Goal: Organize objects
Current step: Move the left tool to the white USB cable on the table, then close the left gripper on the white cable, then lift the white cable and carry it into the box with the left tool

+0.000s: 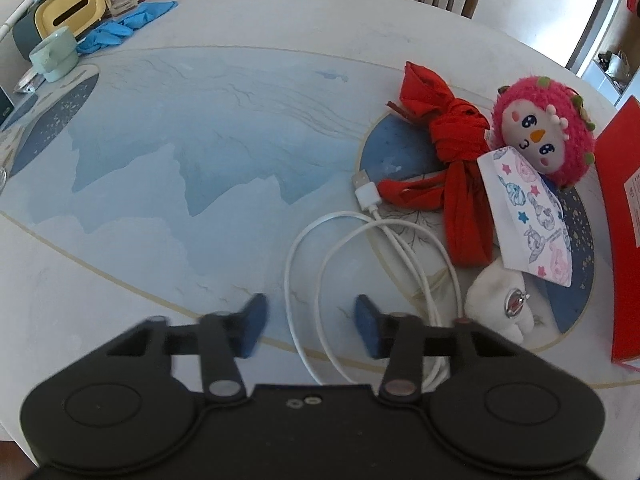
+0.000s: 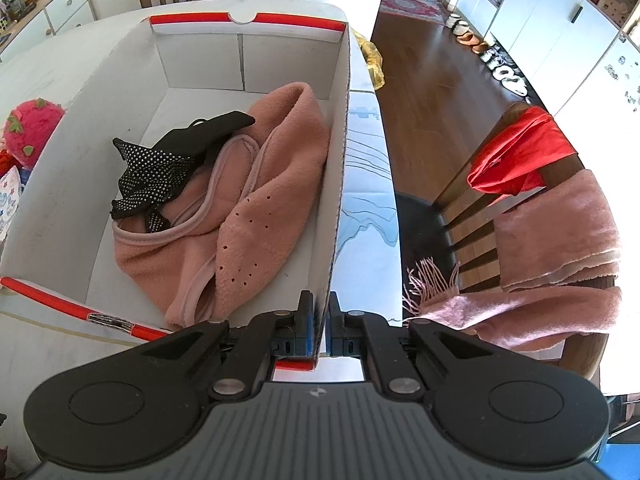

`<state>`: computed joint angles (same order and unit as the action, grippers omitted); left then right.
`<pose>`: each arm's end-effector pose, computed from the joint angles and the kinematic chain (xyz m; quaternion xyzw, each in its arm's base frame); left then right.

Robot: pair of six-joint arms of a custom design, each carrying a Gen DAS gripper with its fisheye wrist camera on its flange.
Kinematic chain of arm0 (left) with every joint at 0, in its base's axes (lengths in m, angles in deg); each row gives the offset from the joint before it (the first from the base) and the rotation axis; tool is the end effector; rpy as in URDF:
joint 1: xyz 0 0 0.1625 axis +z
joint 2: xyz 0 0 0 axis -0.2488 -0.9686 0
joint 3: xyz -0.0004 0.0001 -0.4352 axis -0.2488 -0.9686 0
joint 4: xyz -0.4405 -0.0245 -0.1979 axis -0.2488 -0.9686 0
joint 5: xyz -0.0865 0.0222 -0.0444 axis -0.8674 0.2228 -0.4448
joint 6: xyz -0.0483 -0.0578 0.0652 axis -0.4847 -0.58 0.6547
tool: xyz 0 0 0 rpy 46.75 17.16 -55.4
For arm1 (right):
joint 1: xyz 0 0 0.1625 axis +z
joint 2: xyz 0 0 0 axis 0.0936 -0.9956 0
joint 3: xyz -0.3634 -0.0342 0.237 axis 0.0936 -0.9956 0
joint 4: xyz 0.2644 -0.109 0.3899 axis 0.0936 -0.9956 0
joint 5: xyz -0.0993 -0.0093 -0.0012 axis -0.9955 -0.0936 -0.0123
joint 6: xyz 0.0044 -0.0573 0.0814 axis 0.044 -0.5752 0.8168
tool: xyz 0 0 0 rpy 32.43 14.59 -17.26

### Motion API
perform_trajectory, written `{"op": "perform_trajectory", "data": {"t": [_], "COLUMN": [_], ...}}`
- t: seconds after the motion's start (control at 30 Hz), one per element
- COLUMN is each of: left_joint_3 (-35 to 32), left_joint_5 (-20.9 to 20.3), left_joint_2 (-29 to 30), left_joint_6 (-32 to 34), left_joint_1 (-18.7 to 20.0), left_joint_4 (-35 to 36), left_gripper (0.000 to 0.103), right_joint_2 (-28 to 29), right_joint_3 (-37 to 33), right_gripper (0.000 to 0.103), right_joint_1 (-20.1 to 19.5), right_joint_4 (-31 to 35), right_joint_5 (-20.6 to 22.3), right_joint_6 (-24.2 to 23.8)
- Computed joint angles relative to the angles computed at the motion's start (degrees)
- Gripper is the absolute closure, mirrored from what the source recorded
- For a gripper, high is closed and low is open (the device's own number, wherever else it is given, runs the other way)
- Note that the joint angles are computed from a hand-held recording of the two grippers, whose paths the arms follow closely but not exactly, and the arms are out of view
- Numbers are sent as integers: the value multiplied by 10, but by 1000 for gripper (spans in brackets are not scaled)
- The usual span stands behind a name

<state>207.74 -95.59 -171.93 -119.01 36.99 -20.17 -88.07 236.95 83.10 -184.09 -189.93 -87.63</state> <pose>-0.2096 -0.3029 0.0645 -0.0316 0.8818 -0.2509 0.3981 0.0542 -0.3171 0.3309 0.0659 -0.8867 0.1833 0.4193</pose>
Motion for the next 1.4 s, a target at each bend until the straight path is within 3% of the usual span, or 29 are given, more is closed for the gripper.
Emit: {"op": "perform_trajectory", "data": {"t": [0.07, 0.17, 0.4, 0.63, 0.9, 1.2, 1.4], "left_joint_3": [-2, 0, -3, -19, -41, -67, -95], "left_joint_5": [0, -2, 2, 11, 14, 35, 67], "left_joint_2": [3, 0, -22, -48, -70, -60, -11], "left_joint_6": [7, 8, -36, -64, -69, -20, 100], "left_joint_1": [-1, 0, -15, -58, -98, -127, -128], "left_joint_4": [-4, -17, 22, 101, 137, 76, -44], "left_gripper": [91, 100, 103, 103, 103, 103, 103], "right_joint_2": [-1, -5, -19, -38, -55, -71, -76], "right_joint_3": [-1, -2, 0, 0, 0, 0, -1], "right_gripper": [97, 97, 97, 97, 97, 96, 96], "right_joint_1": [-1, -3, -8, -18, -33, -49, -55], "right_joint_4": [3, 8, 15, 27, 42, 53, 60], "right_joint_5": [3, 9, 24, 48, 74, 100, 112], "right_joint_6": [-1, -2, -8, -9, -15, -30, -35]}}
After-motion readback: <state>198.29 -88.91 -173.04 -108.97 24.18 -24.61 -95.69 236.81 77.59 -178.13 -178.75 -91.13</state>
